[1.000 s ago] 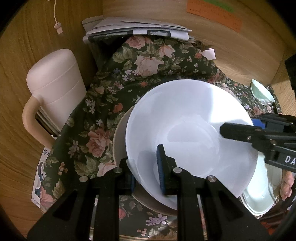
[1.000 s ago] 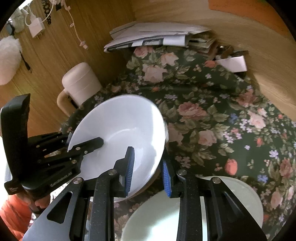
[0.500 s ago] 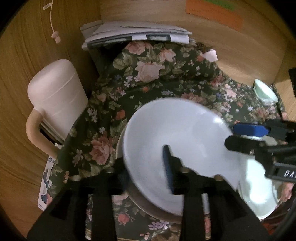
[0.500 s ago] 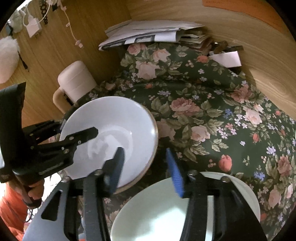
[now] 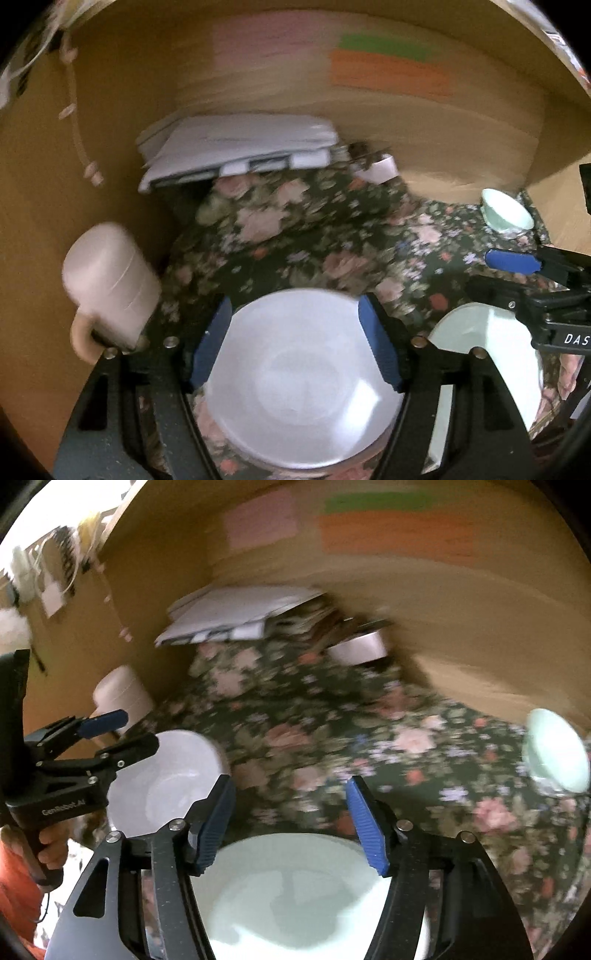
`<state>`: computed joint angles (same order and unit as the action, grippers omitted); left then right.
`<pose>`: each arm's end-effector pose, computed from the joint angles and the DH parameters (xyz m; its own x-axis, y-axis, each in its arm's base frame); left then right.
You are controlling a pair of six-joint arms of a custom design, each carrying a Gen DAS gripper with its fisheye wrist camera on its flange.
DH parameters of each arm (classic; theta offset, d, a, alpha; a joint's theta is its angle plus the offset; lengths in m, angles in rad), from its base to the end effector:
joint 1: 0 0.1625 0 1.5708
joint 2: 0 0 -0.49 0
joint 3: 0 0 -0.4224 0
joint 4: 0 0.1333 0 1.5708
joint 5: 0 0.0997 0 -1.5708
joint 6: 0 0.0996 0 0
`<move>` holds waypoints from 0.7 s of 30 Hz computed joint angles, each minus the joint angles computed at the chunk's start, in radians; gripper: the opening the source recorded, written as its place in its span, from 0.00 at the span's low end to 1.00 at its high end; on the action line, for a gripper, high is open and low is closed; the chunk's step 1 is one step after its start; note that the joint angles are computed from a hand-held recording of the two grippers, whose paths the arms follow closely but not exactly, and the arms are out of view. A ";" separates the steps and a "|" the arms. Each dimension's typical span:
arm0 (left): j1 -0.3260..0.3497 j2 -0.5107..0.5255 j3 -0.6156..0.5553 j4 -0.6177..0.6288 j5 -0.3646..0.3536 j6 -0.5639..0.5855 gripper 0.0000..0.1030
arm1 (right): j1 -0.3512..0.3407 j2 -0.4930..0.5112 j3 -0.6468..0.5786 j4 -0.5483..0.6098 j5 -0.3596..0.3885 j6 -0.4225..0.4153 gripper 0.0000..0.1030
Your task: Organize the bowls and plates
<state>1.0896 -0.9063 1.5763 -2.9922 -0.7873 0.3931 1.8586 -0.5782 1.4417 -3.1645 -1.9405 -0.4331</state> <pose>-0.1686 -0.7629 0.3024 -0.6565 0.1565 -0.7379 0.6384 0.6363 -0.4330 0.3264 -0.7597 0.1065 -0.7849 -0.3303 0.5243 -0.5959 0.6344 -0.4924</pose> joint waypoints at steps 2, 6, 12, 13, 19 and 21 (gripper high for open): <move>-0.007 0.017 -0.020 0.015 -0.013 0.004 0.70 | -0.010 -0.015 0.011 -0.025 -0.017 0.004 0.59; -0.019 0.063 -0.074 0.061 -0.048 0.011 0.73 | -0.033 -0.046 0.031 -0.073 -0.053 0.020 0.59; -0.037 0.146 -0.180 0.148 -0.087 0.022 0.75 | -0.077 -0.091 0.051 -0.128 -0.117 0.061 0.59; -0.040 0.162 -0.204 0.170 -0.094 0.019 0.75 | -0.083 -0.096 0.052 -0.131 -0.123 0.069 0.59; -0.048 0.259 -0.351 0.291 -0.123 0.016 0.75 | -0.132 -0.116 0.034 -0.135 -0.170 0.132 0.59; -0.050 0.290 -0.401 0.345 -0.133 0.004 0.75 | -0.145 -0.120 0.026 -0.130 -0.180 0.152 0.59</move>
<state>1.0392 -0.6159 1.1752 -2.6470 -0.9199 0.3972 1.7135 -0.6986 1.4678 -3.2941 -2.1202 -0.2813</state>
